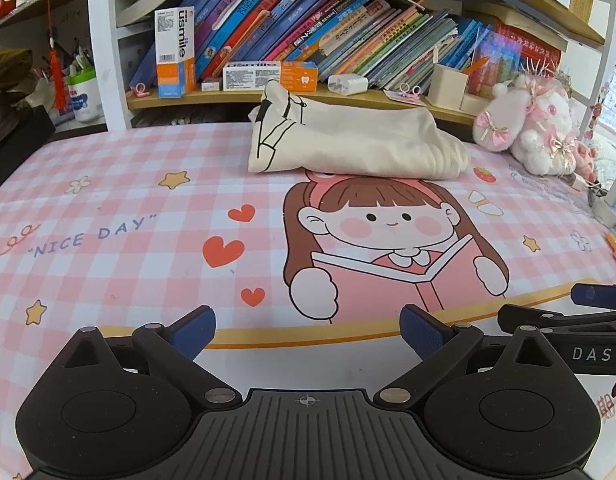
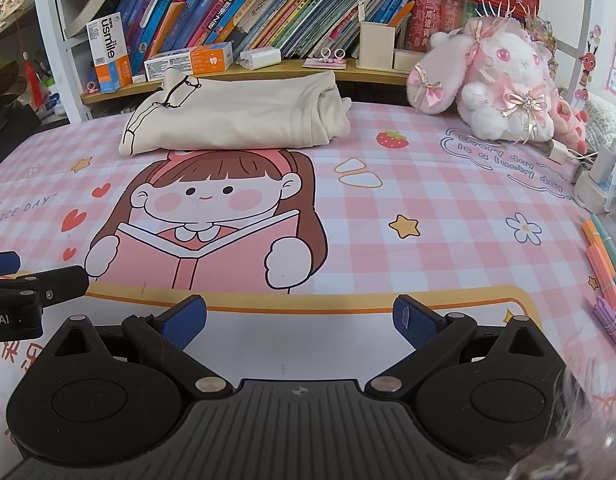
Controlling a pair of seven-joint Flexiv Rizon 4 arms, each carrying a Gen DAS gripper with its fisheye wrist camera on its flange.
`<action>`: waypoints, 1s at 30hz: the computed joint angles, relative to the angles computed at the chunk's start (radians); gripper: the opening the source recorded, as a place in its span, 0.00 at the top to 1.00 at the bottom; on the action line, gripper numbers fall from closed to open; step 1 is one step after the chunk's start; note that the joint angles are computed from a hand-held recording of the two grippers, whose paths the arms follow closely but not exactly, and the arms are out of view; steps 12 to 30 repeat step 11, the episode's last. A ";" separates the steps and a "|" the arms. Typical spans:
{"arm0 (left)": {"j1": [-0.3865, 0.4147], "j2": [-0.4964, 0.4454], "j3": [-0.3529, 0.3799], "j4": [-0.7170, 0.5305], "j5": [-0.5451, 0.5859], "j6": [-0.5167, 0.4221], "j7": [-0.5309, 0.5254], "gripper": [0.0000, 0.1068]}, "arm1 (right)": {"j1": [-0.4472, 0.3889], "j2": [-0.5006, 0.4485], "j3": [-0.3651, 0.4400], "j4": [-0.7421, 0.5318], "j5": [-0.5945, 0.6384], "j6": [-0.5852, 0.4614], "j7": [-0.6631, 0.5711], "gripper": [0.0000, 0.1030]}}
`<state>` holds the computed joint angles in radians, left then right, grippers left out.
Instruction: Fold clothes
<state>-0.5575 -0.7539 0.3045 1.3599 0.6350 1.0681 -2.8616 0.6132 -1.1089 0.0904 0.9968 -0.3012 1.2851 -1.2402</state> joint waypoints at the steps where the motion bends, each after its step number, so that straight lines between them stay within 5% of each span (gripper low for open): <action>1: 0.000 0.000 0.000 0.001 0.002 0.004 0.000 0.06 | -0.001 0.000 0.001 -0.001 0.000 -0.001 -0.001 0.02; 30: -0.008 -0.003 0.003 -0.006 0.024 0.003 -0.004 0.05 | 0.001 0.000 0.002 0.001 0.004 -0.010 0.001 0.02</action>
